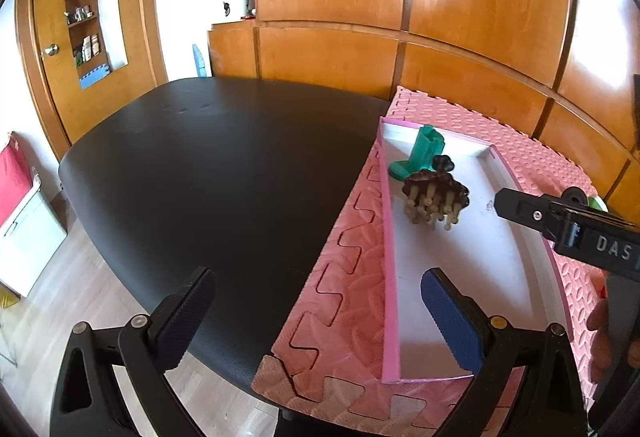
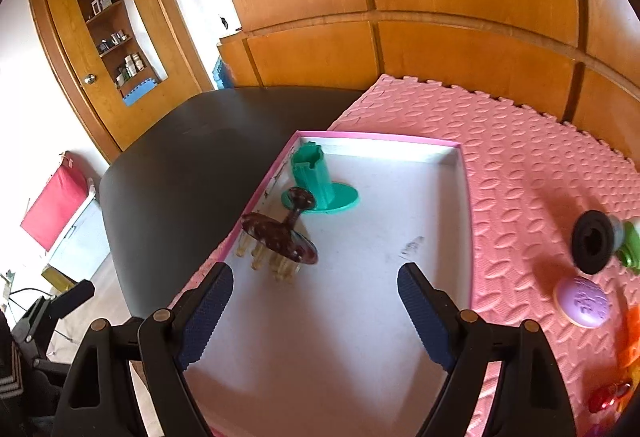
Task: Organize rigid objects
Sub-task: 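Move the left tool to the purple ball-on-base and grasp it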
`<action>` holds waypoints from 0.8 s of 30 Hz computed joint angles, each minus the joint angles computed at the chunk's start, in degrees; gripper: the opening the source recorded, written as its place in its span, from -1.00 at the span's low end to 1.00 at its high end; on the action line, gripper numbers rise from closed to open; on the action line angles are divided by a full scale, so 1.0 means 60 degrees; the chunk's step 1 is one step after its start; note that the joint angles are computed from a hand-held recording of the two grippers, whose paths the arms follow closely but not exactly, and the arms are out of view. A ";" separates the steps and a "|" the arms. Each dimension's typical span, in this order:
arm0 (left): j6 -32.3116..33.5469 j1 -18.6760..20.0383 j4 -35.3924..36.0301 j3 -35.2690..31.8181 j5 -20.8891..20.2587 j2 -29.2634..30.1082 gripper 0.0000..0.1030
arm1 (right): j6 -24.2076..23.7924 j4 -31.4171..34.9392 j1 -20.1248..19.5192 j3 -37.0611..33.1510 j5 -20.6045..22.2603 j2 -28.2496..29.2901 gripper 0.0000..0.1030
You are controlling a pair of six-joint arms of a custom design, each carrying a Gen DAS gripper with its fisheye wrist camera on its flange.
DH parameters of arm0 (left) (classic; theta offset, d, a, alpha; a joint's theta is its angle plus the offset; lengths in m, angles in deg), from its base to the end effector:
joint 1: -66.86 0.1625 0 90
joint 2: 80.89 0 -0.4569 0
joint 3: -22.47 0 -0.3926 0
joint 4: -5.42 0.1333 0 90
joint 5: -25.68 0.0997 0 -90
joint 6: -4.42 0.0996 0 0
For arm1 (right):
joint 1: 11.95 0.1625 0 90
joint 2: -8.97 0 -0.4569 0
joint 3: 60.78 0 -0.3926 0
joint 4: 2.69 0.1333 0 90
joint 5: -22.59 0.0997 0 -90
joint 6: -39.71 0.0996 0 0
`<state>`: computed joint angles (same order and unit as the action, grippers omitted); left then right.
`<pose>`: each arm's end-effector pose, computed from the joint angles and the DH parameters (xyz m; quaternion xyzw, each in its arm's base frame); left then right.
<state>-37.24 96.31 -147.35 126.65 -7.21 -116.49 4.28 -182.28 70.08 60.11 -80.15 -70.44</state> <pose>-0.4233 -0.4881 -0.0009 0.1679 0.8614 -0.3436 0.3344 0.0386 -0.5274 0.3609 0.1715 -0.8923 0.3389 0.2439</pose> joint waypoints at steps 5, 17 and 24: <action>0.0166 -0.0083 -0.0063 -0.0025 -0.0064 0.0075 0.99 | -0.0539 -0.0749 0.0043 0.0411 -0.0147 -0.0305 0.67; 0.0888 -0.0327 -0.0428 -0.0232 -0.0196 0.0346 0.99 | -0.1587 -0.5187 -0.0187 0.1720 0.1124 -0.1542 0.67; 0.2079 -0.0514 -0.1115 -0.0611 -0.0462 0.0716 0.99 | 0.0453 -0.4017 -0.1584 0.1387 0.1988 -0.2633 0.83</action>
<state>-24.77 93.22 -154.04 122.98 -9.98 -112.20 7.00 -206.38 60.58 68.43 -68.22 -86.24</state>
